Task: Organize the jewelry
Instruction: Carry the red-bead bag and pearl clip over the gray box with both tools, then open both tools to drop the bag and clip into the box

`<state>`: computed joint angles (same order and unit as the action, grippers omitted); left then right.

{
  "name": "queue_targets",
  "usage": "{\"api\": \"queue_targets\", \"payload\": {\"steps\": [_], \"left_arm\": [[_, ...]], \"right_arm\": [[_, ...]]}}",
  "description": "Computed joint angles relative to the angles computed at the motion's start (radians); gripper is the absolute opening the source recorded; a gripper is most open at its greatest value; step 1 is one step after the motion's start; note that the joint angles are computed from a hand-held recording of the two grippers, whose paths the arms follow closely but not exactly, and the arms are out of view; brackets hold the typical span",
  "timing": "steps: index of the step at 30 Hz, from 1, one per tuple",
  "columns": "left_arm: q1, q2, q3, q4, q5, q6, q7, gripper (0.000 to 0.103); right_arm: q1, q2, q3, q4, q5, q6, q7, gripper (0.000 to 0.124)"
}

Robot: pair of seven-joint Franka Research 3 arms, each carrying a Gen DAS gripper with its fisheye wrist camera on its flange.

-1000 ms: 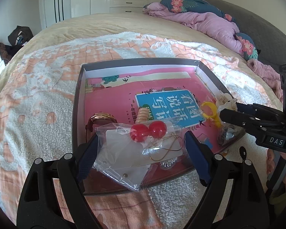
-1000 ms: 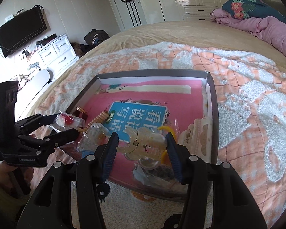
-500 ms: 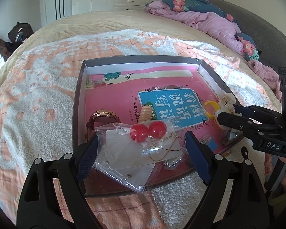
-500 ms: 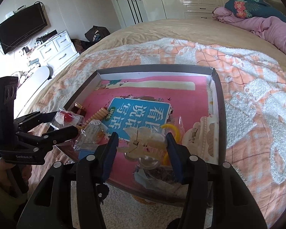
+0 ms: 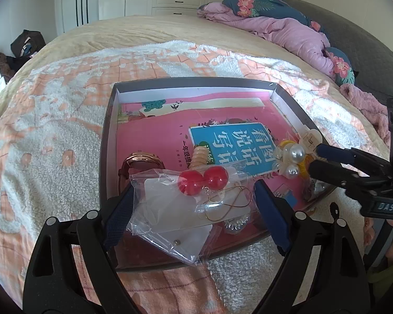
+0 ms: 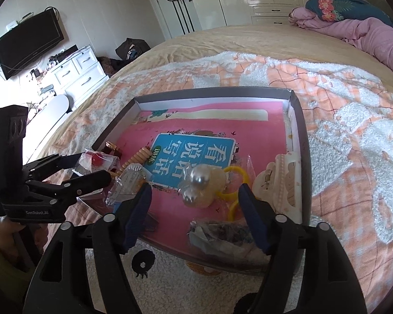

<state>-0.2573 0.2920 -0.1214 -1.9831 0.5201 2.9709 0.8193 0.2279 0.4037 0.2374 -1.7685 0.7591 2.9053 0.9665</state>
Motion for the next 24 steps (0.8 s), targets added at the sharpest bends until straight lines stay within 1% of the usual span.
{"api": "queue_targets", "payload": {"steps": [3,7,10,14,24], "left_arm": [[0.003,0.003,-0.005,0.003,-0.006,-0.005,0.010,0.081],[0.006,0.002,-0.011,0.003,-0.016,-0.005,0.021,0.082],[0.010,0.001,-0.018,0.001,-0.028,-0.007,0.038,0.083],[0.003,-0.006,-0.011,-0.004,-0.021,0.000,0.033,0.083],[-0.010,-0.045,0.011,-0.031,0.023,0.028,-0.017,0.083]], "right_arm": [[-0.009,-0.015,0.009,-0.019,0.028,0.019,-0.008,0.081],[-0.018,-0.039,0.018,-0.044,0.072,0.039,-0.020,0.090],[-0.019,-0.054,0.018,-0.057,0.096,0.046,-0.029,0.091],[-0.011,-0.070,0.012,-0.073,0.110,0.055,-0.034,0.093],[0.007,-0.115,-0.005,-0.119,0.110,0.084,-0.012,0.096]]}}
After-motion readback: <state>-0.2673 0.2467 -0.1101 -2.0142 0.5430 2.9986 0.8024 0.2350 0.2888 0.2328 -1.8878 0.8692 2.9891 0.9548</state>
